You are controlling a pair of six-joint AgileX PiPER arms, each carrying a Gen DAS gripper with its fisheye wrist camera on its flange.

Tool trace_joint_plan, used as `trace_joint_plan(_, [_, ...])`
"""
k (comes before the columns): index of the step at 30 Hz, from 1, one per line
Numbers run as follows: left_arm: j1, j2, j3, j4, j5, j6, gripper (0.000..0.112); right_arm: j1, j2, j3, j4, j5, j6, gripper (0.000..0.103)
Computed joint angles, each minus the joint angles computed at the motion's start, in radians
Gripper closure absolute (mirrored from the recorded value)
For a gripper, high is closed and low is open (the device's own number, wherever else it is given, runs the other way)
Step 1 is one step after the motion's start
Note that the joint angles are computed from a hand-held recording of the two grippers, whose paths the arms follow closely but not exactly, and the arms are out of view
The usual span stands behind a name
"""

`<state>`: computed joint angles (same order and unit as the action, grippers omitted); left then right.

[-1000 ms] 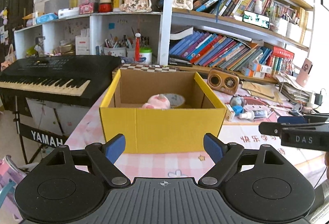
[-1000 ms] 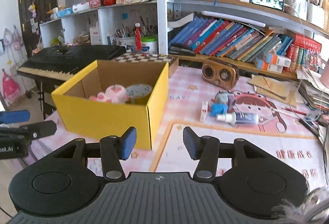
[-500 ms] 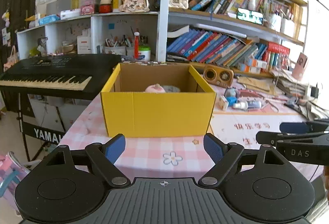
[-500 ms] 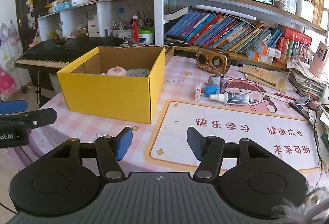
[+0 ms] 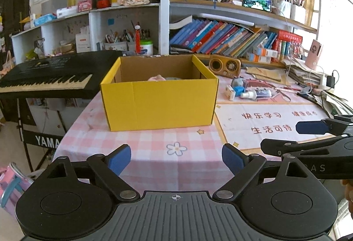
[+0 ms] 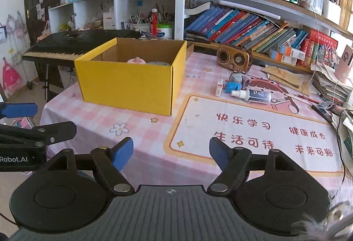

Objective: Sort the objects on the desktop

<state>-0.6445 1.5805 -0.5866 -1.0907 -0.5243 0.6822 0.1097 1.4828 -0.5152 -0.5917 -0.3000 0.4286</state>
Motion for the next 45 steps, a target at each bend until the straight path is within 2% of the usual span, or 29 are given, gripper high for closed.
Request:
trace_joint_plan(9, [0.007,0.021,-0.017,0.043,0.041,-0.022,0.018,-0.001,-0.011,0.013,0.103,0.045,-0.081,0.022])
trace_joint_plan(19, [0.013,0.07,-0.073,0.122,0.105,-0.048,0.017,-0.041,-0.003,0.021,0.208,0.056,-0.167,0.02])
trace_joint_plan(30, [0.003,0.173,-0.214,0.212,0.192,-0.063,0.017,-0.166,0.02,0.003,0.184,0.069,-0.147,0.019])
trace_joint_plan(45, [0.0,0.345,-0.463,0.214,0.324,-0.006,0.017,-0.319,0.123,-0.104,-0.004,0.089,-0.007,0.019])
